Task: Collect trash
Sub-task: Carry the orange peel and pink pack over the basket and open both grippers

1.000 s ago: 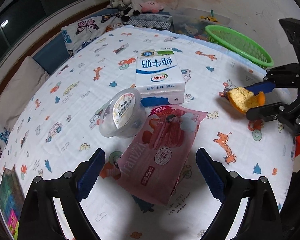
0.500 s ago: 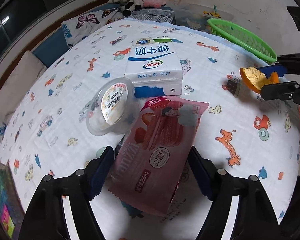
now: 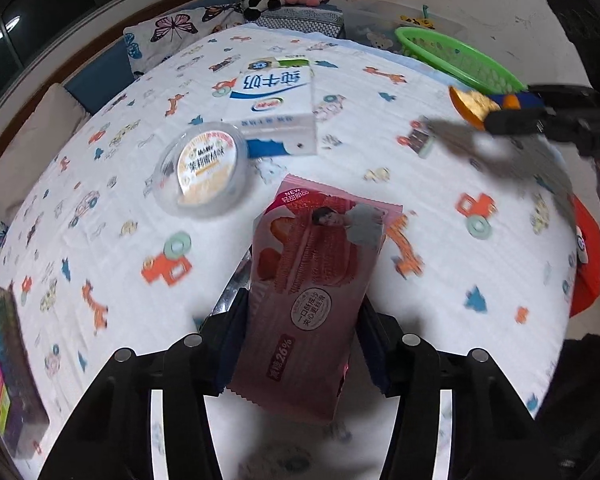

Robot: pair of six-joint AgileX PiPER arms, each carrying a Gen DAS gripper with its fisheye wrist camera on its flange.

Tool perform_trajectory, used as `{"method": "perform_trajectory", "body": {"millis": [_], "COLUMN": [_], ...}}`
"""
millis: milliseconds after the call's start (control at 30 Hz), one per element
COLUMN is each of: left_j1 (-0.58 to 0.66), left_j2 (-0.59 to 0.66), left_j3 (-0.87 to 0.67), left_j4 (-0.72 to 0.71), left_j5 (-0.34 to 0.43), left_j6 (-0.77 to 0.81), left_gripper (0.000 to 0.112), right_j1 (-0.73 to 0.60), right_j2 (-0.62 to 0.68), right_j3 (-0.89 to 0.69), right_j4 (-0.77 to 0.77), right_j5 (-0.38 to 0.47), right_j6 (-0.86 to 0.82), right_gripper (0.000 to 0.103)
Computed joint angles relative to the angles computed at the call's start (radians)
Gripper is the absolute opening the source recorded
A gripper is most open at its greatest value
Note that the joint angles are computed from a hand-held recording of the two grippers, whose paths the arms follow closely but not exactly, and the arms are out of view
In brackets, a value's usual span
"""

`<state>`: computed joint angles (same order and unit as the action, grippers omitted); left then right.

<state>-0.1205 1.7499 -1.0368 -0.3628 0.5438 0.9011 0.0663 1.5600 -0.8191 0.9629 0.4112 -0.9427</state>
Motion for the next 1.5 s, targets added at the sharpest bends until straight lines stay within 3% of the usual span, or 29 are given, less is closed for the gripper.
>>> {"method": "perform_trajectory", "body": {"millis": [367,700,1033,1133,1367,1500], "left_j1": [-0.002,-0.148,-0.319,-0.363,-0.44,-0.495], "left_j2": [-0.117,-0.024,0.215,0.297,0.517,0.7], "left_j3": [-0.002,-0.221,-0.609,-0.743,-1.108,-1.427], "left_j4": [-0.136,-0.147,-0.039,0.008,0.056,0.109], "left_j5": [0.102,0.14,0.235,0.27,0.425,0.572], "left_j6": [0.03,-0.126,-0.372,-0.444,-0.558,-0.64], "left_gripper": [0.05,0.05,0.05,0.05,0.05,0.05], "right_j1": [-0.251,-0.5,-0.603,-0.621,-0.667,-0.699], "right_j2": [-0.03,0.123,0.24,0.256,0.252,0.229], "right_j3": [-0.019,-0.146,-0.219,-0.23,-0.248,-0.234], "right_j4": [-0.028,-0.079,-0.046,-0.016,0.02,0.047], "right_j5": [0.032,0.044,0.062,0.062,0.095,0.117], "right_j6": [-0.032,-0.04,-0.089,-0.116,-0.156,-0.195], "right_gripper": [0.045,0.046,0.047,0.056,0.06,0.062]}}
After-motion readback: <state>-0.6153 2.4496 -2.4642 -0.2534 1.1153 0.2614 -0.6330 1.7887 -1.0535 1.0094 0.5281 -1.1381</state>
